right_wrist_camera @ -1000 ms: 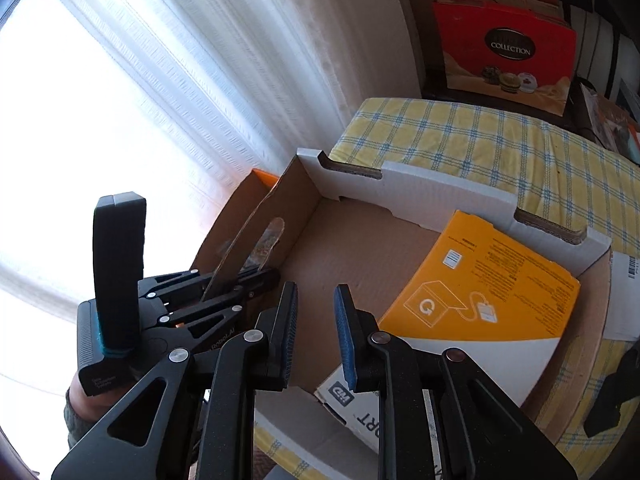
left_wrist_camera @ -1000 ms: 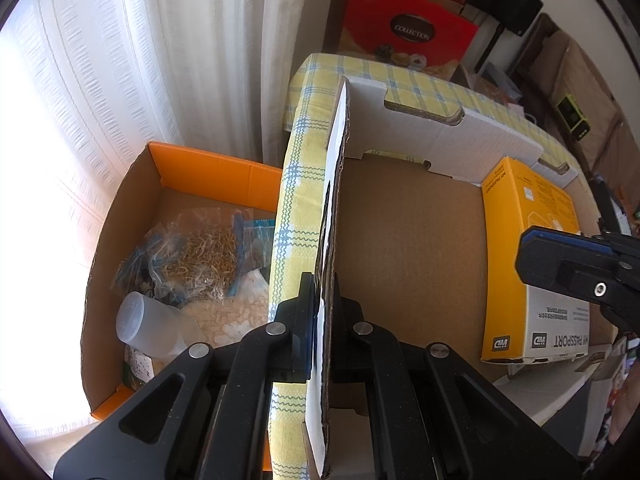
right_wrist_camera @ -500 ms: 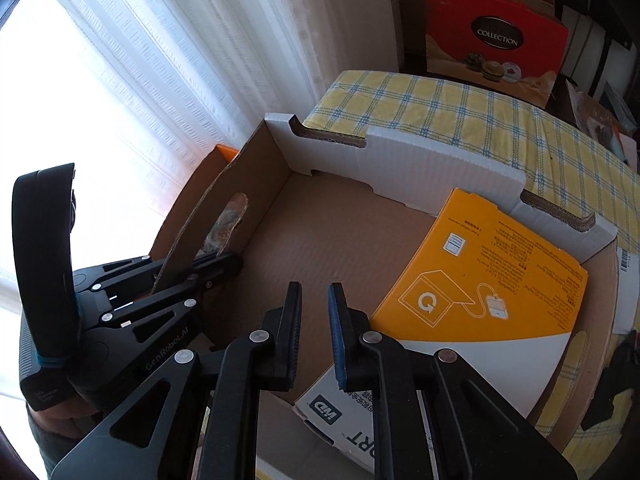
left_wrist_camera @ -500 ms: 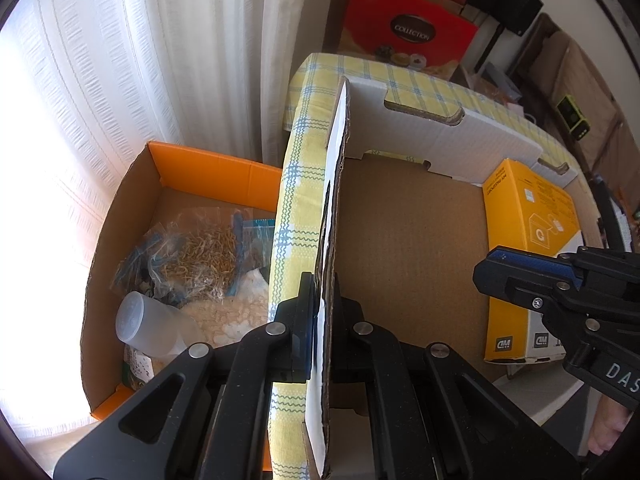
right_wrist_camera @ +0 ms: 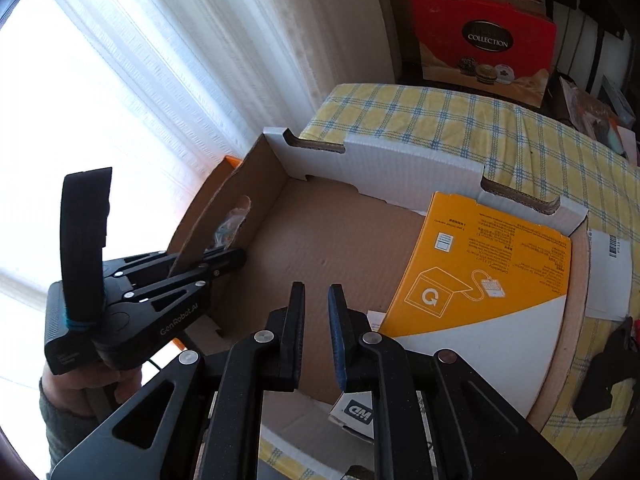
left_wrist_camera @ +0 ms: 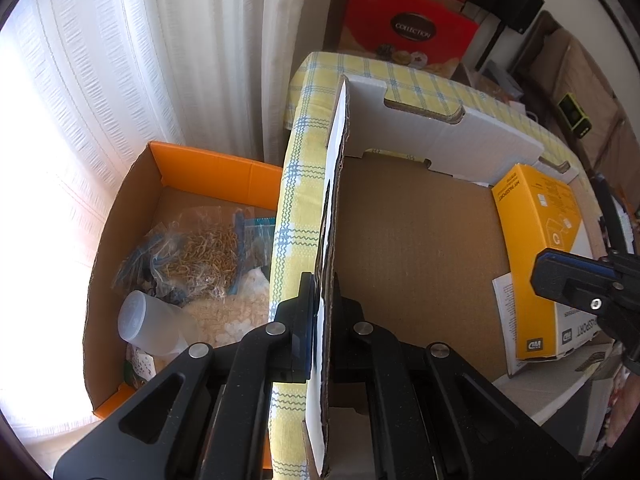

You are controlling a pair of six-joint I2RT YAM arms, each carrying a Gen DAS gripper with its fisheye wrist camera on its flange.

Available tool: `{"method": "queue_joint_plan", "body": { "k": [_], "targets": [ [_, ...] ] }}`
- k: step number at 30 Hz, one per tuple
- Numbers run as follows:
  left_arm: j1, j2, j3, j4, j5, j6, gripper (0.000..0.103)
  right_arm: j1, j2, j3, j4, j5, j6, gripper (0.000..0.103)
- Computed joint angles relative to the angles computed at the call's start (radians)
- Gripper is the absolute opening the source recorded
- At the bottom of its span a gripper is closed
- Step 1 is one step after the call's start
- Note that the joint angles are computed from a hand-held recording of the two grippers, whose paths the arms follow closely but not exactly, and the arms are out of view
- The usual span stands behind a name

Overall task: Organize objects
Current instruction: 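Move the right tool to the white barcode sheet and grasp it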

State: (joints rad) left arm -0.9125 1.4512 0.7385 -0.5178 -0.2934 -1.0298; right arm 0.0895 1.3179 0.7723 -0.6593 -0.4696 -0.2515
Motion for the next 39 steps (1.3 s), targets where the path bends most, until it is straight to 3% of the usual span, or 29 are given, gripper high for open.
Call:
{"method": "queue_joint_plan", "body": {
  "k": [5,12,22,29,34,39],
  "targets": [
    [-0.004,0.011,0.015,-0.014,-0.002,-0.001,0.004,-0.077,-0.1,0.049,-0.127,-0.06,-0.061,0.027],
    [-0.02,0.024,0.035,-0.036,-0.025,-0.003,0.004,-0.311,-0.117,0.131,-0.255,-0.075,-0.239,0.033],
    [-0.05,0.064,0.079,-0.055,-0.046,0.029,0.003,-0.713,0.05,0.289,-0.332,-0.096,-0.5,0.045],
    [-0.058,0.095,0.112,-0.058,-0.048,0.015,0.003,-0.778,0.198,0.383,-0.25,-0.053,-0.499,0.051],
    [-0.067,0.101,0.113,-0.057,-0.053,0.006,0.003,-0.731,0.356,0.462,-0.182,-0.004,-0.462,0.051],
    [-0.072,0.107,0.12,-0.062,-0.056,0.0,0.003,-0.694,0.544,0.601,-0.188,0.019,-0.419,0.051]
  ]
}}
